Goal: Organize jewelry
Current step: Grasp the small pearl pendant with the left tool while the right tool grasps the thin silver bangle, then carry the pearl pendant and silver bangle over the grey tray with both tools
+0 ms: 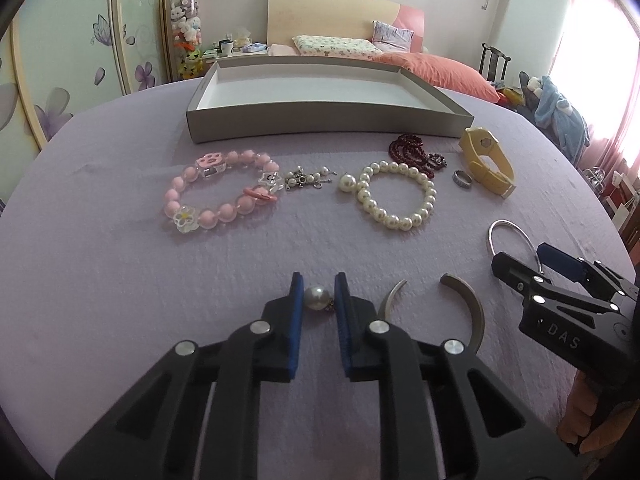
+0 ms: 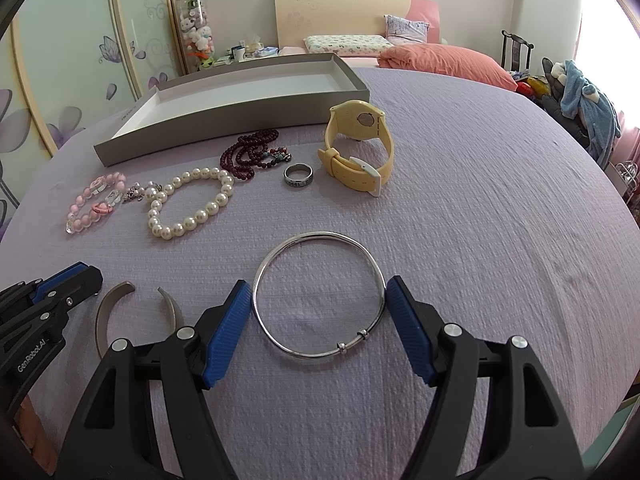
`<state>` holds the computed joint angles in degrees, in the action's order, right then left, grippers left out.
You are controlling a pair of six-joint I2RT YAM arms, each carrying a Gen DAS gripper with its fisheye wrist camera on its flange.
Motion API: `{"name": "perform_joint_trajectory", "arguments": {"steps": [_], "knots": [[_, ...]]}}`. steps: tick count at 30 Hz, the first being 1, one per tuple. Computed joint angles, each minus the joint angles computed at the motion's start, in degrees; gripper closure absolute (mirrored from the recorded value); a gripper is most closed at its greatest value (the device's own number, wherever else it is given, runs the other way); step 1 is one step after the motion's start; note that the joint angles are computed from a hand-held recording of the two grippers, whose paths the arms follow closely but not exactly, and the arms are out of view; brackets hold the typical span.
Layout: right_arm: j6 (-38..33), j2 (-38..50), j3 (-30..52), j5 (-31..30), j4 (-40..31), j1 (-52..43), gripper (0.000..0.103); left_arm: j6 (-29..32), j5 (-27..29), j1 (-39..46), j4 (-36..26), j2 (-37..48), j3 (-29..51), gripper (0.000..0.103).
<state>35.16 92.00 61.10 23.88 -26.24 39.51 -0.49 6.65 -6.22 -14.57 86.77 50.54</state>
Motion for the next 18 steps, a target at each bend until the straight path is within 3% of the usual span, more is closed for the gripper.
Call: {"name": "perform_joint_trajectory", "arguments": {"steps": [18], "knots": [[0.3, -1.4, -1.1, 0.6, 0.6, 0.0, 0.034, -0.9, 2.4, 2.9, 0.1, -3.1, -1.0, 0.087]]}}
